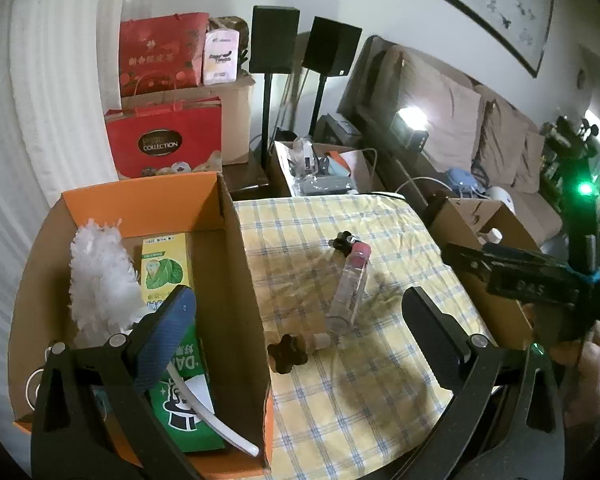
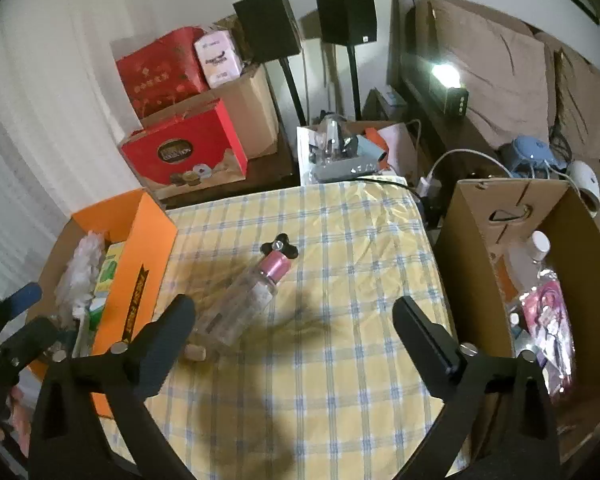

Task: Organize objects
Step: 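Move the right tool down to the pink cap of the clear bottle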

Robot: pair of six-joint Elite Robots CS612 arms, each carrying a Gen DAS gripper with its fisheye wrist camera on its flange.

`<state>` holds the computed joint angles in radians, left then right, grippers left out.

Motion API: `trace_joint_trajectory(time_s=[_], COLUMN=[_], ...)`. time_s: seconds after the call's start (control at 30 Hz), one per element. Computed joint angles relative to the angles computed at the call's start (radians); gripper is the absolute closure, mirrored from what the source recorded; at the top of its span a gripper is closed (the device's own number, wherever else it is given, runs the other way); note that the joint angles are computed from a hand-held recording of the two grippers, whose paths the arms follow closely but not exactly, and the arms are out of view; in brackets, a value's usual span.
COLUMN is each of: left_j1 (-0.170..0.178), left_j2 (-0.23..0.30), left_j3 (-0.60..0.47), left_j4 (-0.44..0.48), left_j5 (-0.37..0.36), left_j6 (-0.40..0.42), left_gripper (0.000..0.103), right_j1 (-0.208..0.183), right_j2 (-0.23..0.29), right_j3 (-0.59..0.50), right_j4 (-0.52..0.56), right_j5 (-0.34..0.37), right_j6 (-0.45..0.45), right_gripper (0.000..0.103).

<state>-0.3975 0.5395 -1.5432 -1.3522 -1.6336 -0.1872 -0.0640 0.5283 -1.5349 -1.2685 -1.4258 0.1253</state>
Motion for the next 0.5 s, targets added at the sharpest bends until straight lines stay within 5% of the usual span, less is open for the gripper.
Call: trace_joint_trajectory(time_s=[0.5], left_j1=[0.007], left_j2=[-0.019], left_j3=[0.059], left_j4=[-0.021], left_j5=[-0.012], left_j6=[0.004], left_gripper=[0.0], right_j1=[-0.001], right_j2=[-0.032], right_j3=[0.166], right_j4=[-0.045], right_j5=[0.075], right_j6=[0.069], right_gripper=[0.028])
